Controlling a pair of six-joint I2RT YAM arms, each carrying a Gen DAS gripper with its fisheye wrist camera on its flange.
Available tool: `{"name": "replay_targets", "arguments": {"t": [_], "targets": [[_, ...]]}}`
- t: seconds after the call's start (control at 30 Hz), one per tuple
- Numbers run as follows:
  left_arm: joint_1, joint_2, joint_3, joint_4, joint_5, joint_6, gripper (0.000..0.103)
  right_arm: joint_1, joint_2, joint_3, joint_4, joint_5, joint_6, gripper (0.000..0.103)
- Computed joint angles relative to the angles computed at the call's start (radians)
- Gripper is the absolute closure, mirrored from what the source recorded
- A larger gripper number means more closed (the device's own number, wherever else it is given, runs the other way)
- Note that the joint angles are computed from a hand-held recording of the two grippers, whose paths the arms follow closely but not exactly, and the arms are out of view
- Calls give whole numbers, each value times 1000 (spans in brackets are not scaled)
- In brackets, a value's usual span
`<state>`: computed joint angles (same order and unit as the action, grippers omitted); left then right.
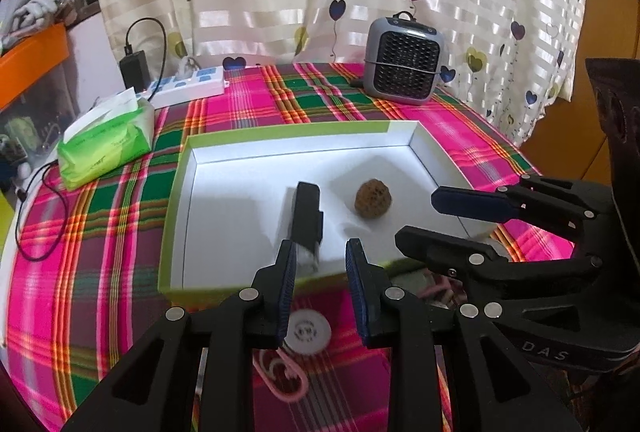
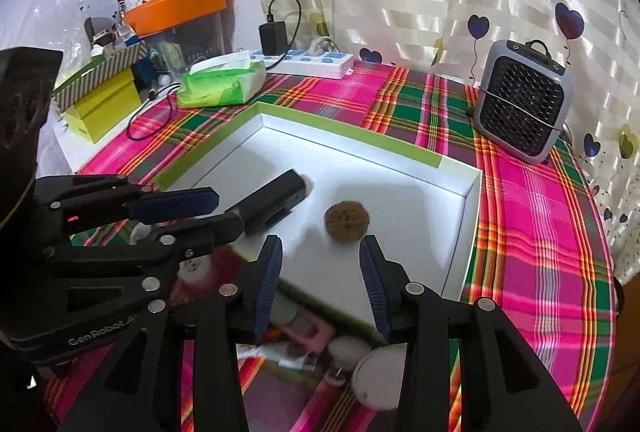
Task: Organize objects
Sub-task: 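Lower the black cylinder into the green box and open the left tool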
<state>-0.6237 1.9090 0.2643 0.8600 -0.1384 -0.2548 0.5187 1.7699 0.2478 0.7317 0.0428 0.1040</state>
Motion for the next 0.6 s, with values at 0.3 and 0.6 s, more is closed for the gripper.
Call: {"name": "replay_targets", "arguments": {"t": [0.3,0.6], "targets": [[-97,-5,-93,79,-60,-75,79,94,-29,-137,135,34,88,61],[-159,70,-113,149,-74,-102,79,124,79,-192,274,39,139,61]]}}
